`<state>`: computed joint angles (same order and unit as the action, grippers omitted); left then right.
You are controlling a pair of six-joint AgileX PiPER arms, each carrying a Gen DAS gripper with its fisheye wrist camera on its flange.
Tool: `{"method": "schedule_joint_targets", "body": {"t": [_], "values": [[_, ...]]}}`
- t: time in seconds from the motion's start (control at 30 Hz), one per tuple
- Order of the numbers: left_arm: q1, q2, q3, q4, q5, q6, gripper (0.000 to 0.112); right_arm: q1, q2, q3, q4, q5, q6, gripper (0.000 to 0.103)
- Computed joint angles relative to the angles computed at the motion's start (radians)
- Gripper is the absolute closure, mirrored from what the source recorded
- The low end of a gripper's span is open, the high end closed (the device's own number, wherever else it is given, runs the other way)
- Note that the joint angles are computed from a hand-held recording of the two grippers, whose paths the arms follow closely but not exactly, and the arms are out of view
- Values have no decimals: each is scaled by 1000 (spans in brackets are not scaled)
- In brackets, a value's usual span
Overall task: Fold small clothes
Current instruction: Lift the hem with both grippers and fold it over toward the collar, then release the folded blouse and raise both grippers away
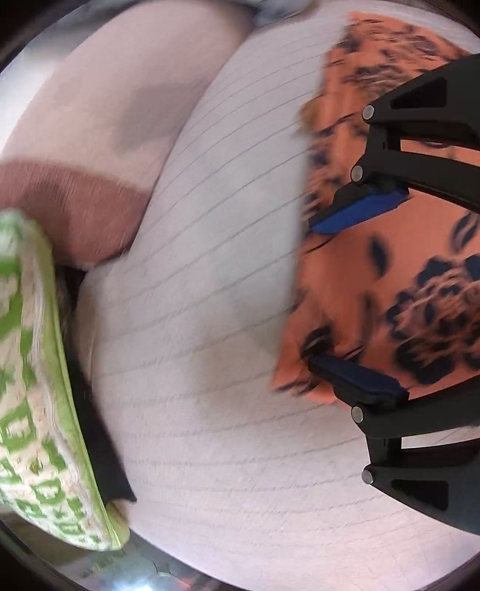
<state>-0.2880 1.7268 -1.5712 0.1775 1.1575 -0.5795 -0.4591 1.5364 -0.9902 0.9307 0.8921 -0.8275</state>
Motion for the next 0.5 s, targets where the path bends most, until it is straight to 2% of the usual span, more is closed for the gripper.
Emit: {"method": "schedule_joint_targets", "body": {"t": [0.07, 0.17, 0.33, 0.43, 0.5], "values": [[44, -32, 22, -53, -25, 1, 42, -5, -1, 24, 52, -2, -37, 69], [65, -176, 155, -95, -60, 39, 42, -21, -11, 42, 82, 6, -72, 69], [21, -480, 411, -58, 1, 99, 42, -57, -19, 49, 106, 49, -91, 69], [-70, -665, 546, 20, 41, 14, 42, -54, -23, 44, 90, 50, -75, 69], [-135, -720, 617, 73, 59, -56, 42, -39, -24, 30, 58, 44, -38, 69]]}}
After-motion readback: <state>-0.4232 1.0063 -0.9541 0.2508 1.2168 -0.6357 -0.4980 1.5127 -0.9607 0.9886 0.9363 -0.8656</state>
